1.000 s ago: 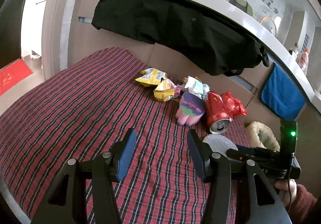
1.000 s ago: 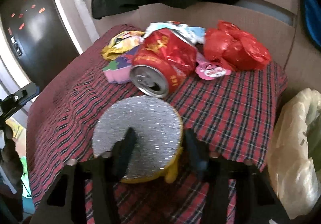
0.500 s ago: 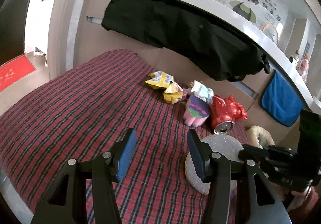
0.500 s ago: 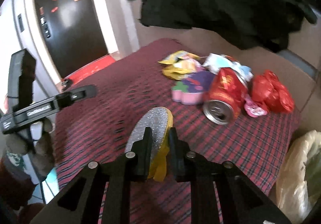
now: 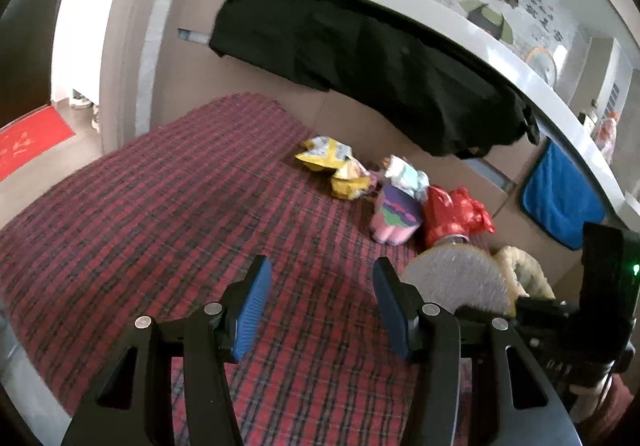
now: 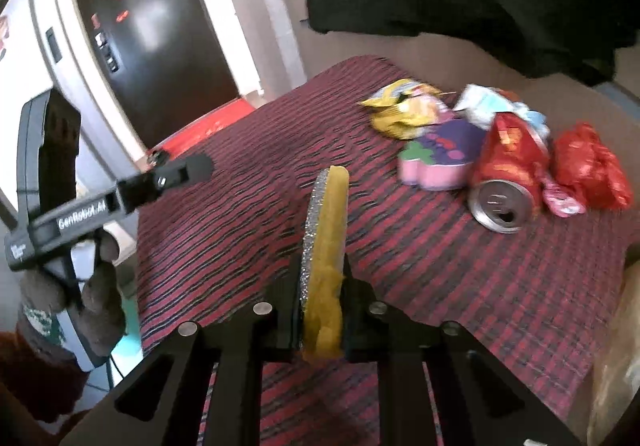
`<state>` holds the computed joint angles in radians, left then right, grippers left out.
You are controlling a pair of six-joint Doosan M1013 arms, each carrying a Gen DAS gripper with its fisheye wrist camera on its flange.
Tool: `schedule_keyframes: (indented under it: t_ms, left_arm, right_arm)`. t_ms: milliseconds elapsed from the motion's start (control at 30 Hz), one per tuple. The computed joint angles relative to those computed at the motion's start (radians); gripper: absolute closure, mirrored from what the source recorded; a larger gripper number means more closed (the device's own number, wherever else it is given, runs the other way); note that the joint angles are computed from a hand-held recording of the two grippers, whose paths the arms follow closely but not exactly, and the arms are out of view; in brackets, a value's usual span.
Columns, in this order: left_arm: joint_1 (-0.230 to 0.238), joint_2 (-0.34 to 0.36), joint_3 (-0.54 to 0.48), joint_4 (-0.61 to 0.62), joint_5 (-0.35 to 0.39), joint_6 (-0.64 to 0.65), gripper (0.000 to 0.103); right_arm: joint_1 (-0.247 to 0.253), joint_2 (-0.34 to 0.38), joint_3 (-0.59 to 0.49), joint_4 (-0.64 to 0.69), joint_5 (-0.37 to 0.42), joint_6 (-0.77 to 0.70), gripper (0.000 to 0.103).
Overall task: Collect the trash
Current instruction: 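Hold the sponge over the bin with the right gripper while the left grasps the red plastic bag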
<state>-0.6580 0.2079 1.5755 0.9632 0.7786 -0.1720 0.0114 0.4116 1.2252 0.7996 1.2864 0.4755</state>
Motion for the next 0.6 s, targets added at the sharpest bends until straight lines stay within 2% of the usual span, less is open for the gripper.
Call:
schedule_keyframes:
  t_ms: [167,333,600]
  left_arm:
    - [0.003,0.049,-0.061,-0.064,-0.037,0.097,0.049]
    - [-0.001,0.115,-0.167,-0.113,-0.063,0.237,0.049]
    - [0.011,0.283,-0.456,-0.217,-0.075,0.528,0.049]
  right_arm:
    - [-0.042,0.004,-0.011,0.006,-0.041,0.033,0.09]
    - [-0.093,0.004,-0.016,0.009,-0.138,0.055,0.09]
    - [-0.17,0.047,-0.075,0.056,-0.226,0.131,0.09]
